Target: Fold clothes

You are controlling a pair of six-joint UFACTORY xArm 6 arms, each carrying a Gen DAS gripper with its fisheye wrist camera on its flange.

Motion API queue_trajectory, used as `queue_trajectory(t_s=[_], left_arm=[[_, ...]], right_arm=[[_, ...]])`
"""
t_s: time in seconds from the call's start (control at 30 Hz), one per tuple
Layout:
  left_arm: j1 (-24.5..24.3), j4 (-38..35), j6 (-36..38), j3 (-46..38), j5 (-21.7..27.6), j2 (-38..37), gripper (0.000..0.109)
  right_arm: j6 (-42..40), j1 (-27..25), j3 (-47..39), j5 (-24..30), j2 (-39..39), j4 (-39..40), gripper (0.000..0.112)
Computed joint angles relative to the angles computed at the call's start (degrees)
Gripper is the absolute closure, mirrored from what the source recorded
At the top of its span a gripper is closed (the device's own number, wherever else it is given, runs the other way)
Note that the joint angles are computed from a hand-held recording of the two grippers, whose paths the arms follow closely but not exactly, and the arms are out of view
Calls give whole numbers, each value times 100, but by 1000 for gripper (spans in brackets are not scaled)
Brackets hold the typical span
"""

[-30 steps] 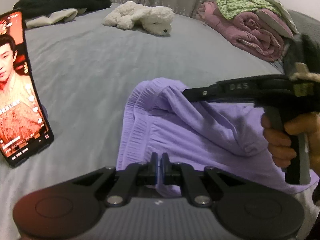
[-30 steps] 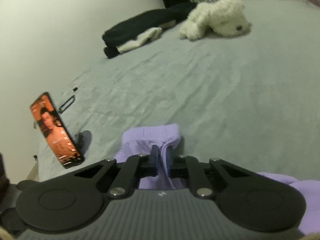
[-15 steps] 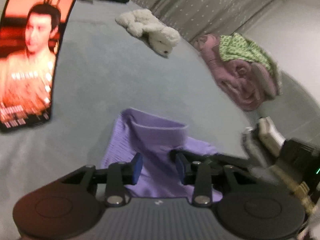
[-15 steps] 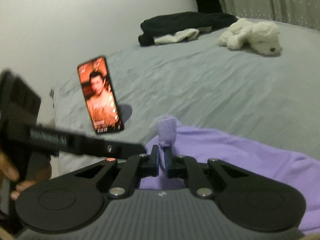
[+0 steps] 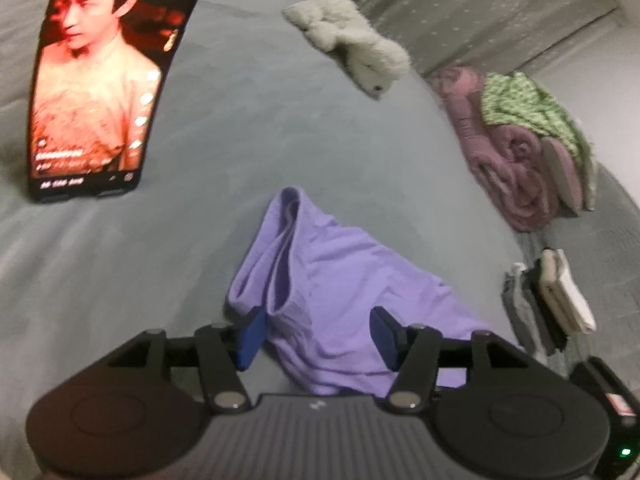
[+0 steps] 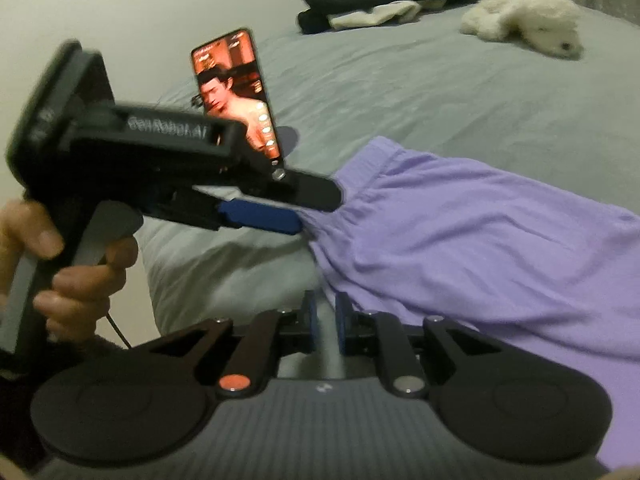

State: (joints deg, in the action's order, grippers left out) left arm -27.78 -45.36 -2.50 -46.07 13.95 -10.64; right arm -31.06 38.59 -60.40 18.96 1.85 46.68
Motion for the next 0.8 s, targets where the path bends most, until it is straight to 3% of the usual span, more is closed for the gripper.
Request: queue_trajectory(t_s=[0.07, 0.1, 0.37, 0.43, 0.57, 0.8], left_arm=[[-2, 786, -682, 63, 1, -35, 50], [-13, 1219, -1040, 118, -71, -66, 50], [80, 4326, -3279, 386, -637, -287, 50], [112, 4704, -3467, 406, -799, -316, 50], [-1, 4281, -2977, 418, -954, -259, 50], [233, 6223, -4632, 161, -415, -94, 52]], right_arm=[[204, -107, 253, -135, -241, 3, 76], [281, -169, 381, -213, -363, 44, 74], [810, -678, 1331, -750, -1095, 1098, 73], [1045, -803, 1485, -768, -1210, 1208, 73], [701, -986, 1613, -752, -1318, 1915, 73], [-31, -1143, 1686, -993, -1371, 2878, 73]])
